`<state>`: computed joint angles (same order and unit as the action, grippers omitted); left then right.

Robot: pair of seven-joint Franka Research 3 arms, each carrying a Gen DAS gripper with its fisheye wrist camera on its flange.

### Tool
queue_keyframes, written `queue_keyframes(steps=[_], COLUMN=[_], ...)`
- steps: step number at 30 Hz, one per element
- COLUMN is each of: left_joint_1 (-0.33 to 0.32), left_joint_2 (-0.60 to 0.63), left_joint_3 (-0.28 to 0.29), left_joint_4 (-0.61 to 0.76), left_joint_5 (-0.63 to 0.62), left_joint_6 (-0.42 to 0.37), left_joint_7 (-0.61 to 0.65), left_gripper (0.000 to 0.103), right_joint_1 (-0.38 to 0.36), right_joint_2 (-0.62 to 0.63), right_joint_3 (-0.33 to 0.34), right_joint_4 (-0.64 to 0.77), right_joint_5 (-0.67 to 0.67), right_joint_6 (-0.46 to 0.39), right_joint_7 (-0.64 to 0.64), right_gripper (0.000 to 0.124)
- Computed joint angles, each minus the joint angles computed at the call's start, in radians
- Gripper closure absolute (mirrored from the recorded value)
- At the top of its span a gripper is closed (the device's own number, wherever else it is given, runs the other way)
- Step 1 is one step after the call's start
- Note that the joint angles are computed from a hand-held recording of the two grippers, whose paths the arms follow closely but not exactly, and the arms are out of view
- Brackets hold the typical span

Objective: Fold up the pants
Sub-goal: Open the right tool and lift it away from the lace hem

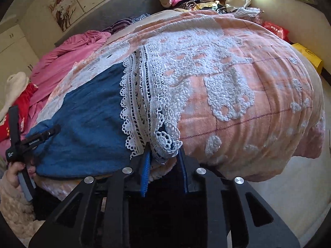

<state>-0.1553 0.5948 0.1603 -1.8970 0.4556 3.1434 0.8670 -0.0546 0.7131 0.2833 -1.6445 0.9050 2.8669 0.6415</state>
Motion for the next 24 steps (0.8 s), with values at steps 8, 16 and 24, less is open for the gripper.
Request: queue_keyframes(steps=[8,16,24], left_joint_1=[0.071,0.263,0.341], left_joint_2=[-0.036,-0.084,-0.014], left_joint_3=[-0.082,-0.314,-0.471], left_joint_4=[-0.039,-0.065,0.095], left_joint_5=[-0.018,-0.085,-0.138], left_joint_6=[0.025,0.041,-0.052], left_joint_7=[0.061,0.229,0.467], left_gripper=[0.037,0.029,0.016], right_joint_1=[-0.046,-0.079,-0.005], right_joint_2=[-0.061,-0.143,-0.148], right_joint_3=[0.061,0.097,0.019], right_joint_4=[-0.064,-0.132,-0.116], right_joint_5=[0.083,0.297,0.385], right_joint_6=[0.07,0.085,0.044], right_joint_7=[-0.075,-0.263,-0.296], right_gripper=[0.085,0.067,0.056])
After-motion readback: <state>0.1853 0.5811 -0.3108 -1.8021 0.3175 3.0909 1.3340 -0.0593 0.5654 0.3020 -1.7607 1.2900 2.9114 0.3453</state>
